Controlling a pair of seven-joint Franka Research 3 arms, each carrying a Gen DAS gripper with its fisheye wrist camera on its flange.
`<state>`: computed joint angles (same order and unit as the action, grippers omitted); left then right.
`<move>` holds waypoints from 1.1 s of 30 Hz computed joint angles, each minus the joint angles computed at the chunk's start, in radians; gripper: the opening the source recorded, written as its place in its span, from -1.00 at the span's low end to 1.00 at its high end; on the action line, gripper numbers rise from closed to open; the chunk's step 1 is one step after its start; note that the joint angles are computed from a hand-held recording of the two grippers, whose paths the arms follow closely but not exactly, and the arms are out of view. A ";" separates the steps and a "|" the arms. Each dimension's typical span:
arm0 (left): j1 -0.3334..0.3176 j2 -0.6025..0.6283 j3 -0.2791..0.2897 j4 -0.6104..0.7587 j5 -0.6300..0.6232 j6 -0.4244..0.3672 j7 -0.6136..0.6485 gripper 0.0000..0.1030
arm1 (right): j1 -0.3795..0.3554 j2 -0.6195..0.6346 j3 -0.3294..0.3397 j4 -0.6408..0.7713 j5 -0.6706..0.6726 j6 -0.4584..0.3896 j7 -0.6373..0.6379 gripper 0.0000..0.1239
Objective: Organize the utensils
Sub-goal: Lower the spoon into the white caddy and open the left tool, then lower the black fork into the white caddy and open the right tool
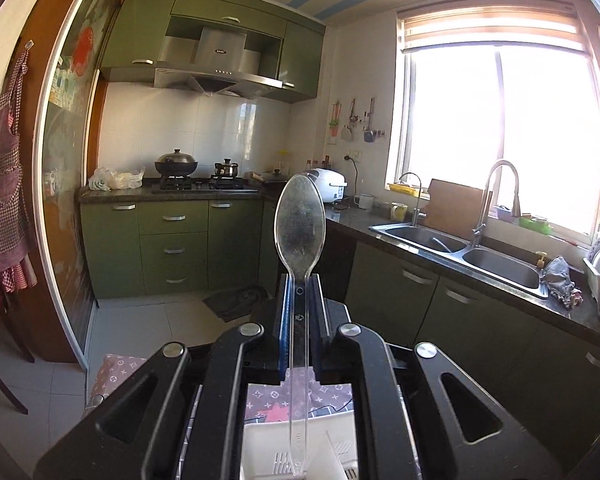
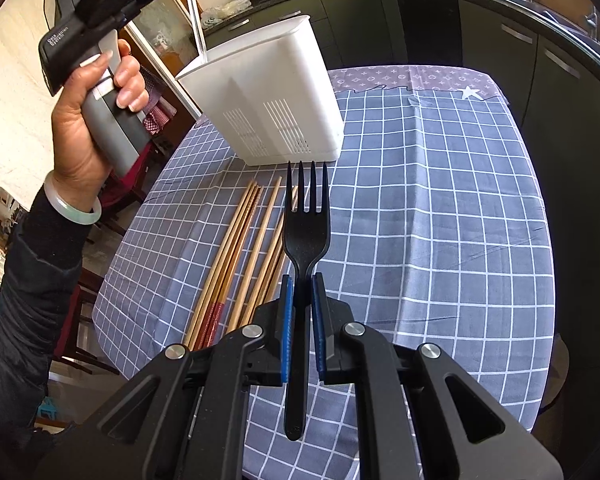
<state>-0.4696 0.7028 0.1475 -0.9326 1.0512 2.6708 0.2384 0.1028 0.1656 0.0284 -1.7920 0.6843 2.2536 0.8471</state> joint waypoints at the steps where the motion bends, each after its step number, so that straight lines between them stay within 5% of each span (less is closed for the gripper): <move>1: 0.001 -0.007 -0.001 -0.020 0.000 0.003 -0.001 -0.84 | 0.000 0.003 0.000 0.004 0.001 0.000 0.000 -0.84; 11: 0.023 -0.051 -0.050 -0.155 -0.011 0.030 0.052 -0.83 | 0.007 0.015 0.009 0.067 -0.002 0.013 0.012 -0.84; 18: 0.032 -0.098 -0.065 -0.234 -0.043 0.057 0.079 -0.47 | 0.019 0.030 0.018 0.146 -0.007 0.036 0.030 -0.84; 24: 0.024 -0.287 -0.058 -0.462 0.063 0.086 -0.080 -0.41 | 0.018 0.103 0.053 0.330 0.085 0.071 0.022 -0.84; 28: 0.014 -0.448 -0.063 -0.641 0.228 0.075 -0.261 -0.24 | 0.041 0.191 0.092 0.469 0.142 0.214 0.026 -0.84; 33: 0.049 -0.594 -0.124 -0.817 0.296 0.064 -0.337 -0.24 | 0.122 0.350 0.098 0.636 0.025 0.477 0.108 -0.83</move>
<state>-0.4205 0.1085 0.0237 -1.7492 1.3468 2.7347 -0.0982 0.2250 0.5158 0.1261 -1.1557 0.7094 2.7303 0.9555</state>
